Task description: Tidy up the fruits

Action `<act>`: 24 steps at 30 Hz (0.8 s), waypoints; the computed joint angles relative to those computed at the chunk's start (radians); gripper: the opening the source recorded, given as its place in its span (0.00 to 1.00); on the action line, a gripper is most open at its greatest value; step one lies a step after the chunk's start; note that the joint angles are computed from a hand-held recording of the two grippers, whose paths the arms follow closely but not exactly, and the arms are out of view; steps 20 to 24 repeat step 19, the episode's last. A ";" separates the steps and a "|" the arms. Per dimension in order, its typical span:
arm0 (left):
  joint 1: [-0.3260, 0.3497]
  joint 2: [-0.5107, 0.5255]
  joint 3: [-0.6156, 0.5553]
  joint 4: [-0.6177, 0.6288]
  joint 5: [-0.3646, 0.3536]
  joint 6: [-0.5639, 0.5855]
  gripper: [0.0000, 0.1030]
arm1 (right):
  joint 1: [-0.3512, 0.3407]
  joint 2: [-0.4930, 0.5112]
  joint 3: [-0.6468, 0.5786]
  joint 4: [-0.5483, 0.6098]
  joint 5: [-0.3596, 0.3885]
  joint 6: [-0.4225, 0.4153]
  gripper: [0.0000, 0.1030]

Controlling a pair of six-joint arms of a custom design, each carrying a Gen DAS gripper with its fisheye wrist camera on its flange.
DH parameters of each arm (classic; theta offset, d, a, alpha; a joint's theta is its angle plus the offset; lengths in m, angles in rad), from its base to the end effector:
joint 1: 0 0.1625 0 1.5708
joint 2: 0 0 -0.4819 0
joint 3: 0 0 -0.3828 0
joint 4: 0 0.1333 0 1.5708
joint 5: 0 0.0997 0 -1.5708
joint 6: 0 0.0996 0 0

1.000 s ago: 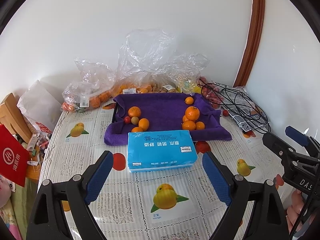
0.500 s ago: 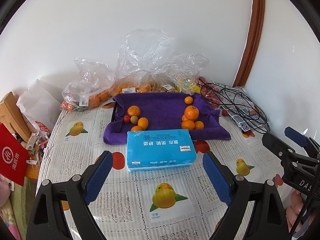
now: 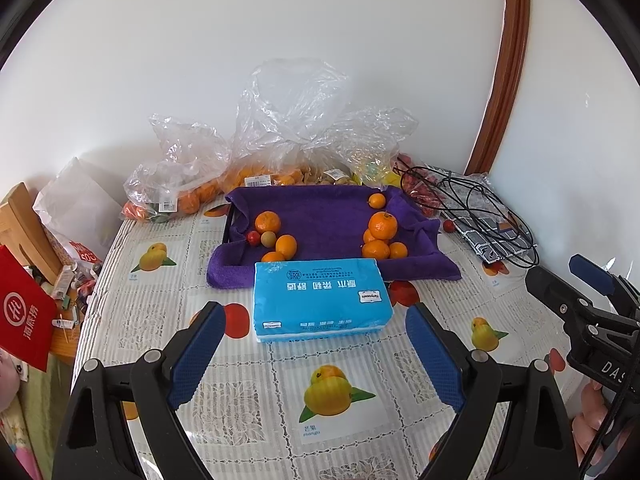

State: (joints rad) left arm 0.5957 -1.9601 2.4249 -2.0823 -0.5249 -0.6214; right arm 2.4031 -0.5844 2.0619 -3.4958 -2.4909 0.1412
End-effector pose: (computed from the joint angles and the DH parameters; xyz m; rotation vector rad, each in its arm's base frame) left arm -0.0931 -0.3282 0.3915 0.3678 2.2310 -0.9702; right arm 0.4457 -0.3327 0.0360 0.5423 -2.2825 1.0092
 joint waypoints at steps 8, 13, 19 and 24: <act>0.002 -0.001 -0.001 -0.001 -0.002 0.004 0.89 | 0.001 -0.002 0.002 0.005 -0.001 0.009 0.92; 0.002 -0.001 0.000 -0.003 -0.001 0.005 0.89 | 0.002 -0.001 0.001 -0.001 -0.001 0.006 0.92; 0.002 -0.003 0.003 -0.008 0.004 0.007 0.89 | 0.002 0.002 -0.005 0.004 0.001 0.002 0.92; 0.002 -0.003 0.003 -0.008 0.004 0.007 0.89 | 0.002 0.002 -0.005 0.004 0.001 0.002 0.92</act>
